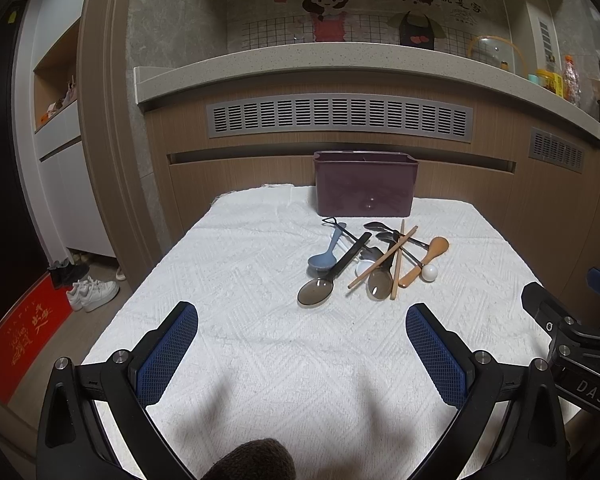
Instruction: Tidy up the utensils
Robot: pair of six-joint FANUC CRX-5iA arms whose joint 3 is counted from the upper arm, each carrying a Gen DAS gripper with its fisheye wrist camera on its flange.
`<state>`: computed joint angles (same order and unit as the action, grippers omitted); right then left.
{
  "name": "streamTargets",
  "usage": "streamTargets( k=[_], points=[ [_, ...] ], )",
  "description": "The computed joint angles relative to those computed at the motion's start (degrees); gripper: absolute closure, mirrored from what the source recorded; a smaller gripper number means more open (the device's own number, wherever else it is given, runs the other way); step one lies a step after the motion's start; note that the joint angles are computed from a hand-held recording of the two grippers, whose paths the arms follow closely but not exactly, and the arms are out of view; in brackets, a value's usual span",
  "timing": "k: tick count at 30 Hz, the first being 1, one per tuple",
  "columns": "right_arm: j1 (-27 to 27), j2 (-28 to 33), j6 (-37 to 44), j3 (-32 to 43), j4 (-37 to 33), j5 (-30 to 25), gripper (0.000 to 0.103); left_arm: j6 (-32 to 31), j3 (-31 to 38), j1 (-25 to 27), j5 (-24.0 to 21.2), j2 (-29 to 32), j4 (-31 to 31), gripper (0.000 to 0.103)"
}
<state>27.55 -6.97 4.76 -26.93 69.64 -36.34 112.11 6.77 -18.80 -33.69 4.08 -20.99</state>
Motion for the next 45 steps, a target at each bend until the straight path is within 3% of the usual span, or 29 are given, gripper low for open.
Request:
streamTargets(
  k=[30,36,45],
  points=[
    [0.35,0.77,1.73,1.03,-1.90,0.16,0.000,-1.89,1.75,0.26,-1.38,1.36,1.38,0.000],
    [-0.33,1.86,3.97,2.48,-2.56,1.40,0.000,-2.34,4.28,0.78,-2.40,3.35,2.06,0.000],
    [-1.90,6.88,14.28,10.40,-9.56,4.06,0.000,-4.06,13.26,0.93,-5.18,9.32,0.49,0.000]
  ],
)
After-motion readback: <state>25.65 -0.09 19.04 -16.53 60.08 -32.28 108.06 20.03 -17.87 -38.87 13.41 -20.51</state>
